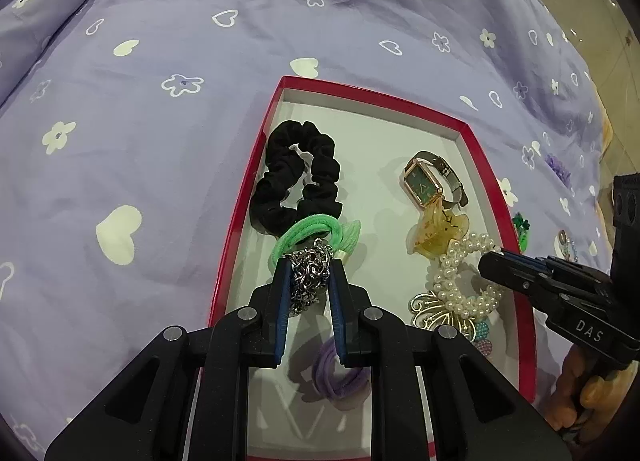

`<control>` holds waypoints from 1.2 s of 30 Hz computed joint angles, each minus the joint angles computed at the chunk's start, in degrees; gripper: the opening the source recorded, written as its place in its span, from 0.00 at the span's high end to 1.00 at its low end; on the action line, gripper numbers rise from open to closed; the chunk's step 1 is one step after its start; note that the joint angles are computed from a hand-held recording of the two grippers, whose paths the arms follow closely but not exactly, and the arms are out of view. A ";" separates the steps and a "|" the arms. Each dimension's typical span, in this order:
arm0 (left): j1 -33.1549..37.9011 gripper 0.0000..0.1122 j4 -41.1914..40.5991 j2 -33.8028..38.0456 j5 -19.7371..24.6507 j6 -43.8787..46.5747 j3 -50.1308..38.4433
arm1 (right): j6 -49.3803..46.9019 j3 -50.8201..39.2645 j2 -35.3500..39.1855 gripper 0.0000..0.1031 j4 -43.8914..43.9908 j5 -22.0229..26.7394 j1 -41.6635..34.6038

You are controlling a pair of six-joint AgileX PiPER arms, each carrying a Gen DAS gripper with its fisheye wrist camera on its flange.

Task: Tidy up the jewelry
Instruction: 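Carry the silver chain and pearl bracelet into the tray and open both tools, then grasp the pink hair clip with the left tool while the right grasps the beaded bracelet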

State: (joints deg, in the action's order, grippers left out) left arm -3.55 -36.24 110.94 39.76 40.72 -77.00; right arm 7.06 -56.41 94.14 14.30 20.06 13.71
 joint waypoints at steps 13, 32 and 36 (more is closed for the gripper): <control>-0.17 0.72 0.49 -2.20 -1.20 -0.32 1.37 | -4.43 -0.27 0.14 0.75 4.41 0.29 -0.36; -0.33 0.54 -4.08 -13.46 0.67 1.78 7.89 | -4.55 12.77 -17.86 0.52 7.44 -2.59 -3.14; -2.88 0.52 -4.99 -15.99 1.37 1.45 9.08 | -3.77 17.70 -25.66 0.47 6.80 -0.79 -7.72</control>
State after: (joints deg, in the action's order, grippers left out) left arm -6.42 -41.23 94.96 41.12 42.17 -67.91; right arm 3.29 -38.71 68.48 21.10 19.26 5.98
